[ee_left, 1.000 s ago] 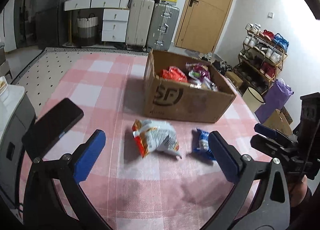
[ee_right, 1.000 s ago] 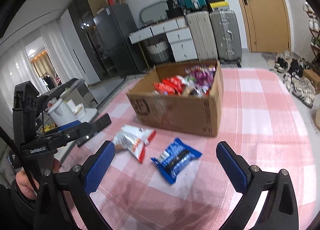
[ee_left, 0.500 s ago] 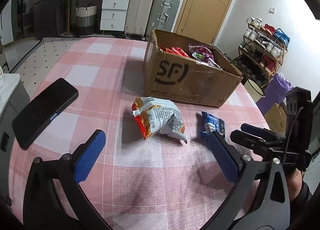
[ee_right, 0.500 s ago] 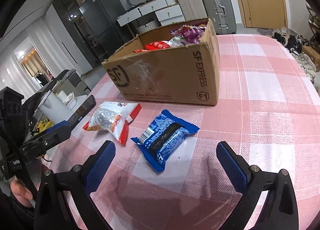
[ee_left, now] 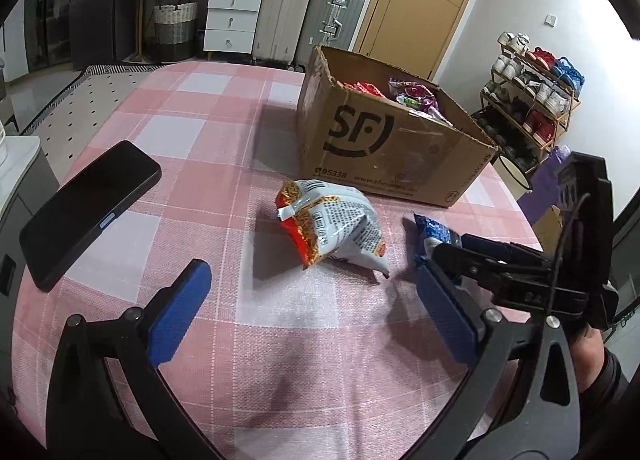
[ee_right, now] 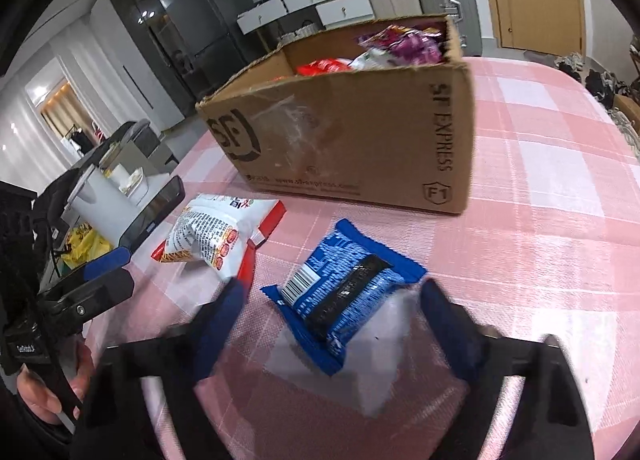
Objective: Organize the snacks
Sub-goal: 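Grasp the blue biscuit pack with the right tool while the left tool grasps the white chip bag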
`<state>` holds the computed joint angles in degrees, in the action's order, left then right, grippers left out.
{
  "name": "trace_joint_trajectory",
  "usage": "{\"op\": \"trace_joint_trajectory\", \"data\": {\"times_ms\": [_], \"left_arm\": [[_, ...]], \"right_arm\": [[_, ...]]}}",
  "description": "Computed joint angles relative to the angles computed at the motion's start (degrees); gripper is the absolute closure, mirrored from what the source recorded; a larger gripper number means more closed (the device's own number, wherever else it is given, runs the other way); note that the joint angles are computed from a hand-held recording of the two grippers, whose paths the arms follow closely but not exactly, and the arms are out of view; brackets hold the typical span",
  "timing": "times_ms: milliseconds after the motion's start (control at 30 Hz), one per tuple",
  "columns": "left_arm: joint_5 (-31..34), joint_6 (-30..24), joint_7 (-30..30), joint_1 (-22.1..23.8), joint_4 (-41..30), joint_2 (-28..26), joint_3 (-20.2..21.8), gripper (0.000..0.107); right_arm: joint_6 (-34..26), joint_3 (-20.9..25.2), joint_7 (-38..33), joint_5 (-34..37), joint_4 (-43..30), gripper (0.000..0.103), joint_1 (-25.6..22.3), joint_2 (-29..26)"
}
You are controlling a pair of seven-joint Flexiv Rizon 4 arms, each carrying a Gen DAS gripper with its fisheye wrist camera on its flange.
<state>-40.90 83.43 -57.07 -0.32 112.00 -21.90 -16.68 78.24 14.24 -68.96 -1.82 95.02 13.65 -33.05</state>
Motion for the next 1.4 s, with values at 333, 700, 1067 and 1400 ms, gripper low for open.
{"op": "trace_joint_trajectory", "data": {"times_ms": [333,700,1067,1400], "left_arm": [[-0.56,-0.32,-0.2,0.71,0.24,-0.1,0.28,0.005],[-0.25,-0.81,-0.9,0.45,0.06,0.19,1.18,0.005],[3.38,-3.02,-4.54,-1.3,-0.42,0.56,4.21,0.005],[7.54,-4.25,-8.13,-2.61,-1.39,0.61,6.32,0.005]], "right_arm": [[-3.84,-5.99,5.36,-5.34,-1.87,0.052,5.07,-1.3],[-1.5,-3.03,3.97,-4.21,-0.89,0.06,2.7,-1.41],[2.96,-0.35,2.52,-1.88,2.43,0.06,0.13,0.82],[7.85,1.98,1.21,0.42,6.54,0.06,-2.74,3.5]]}}
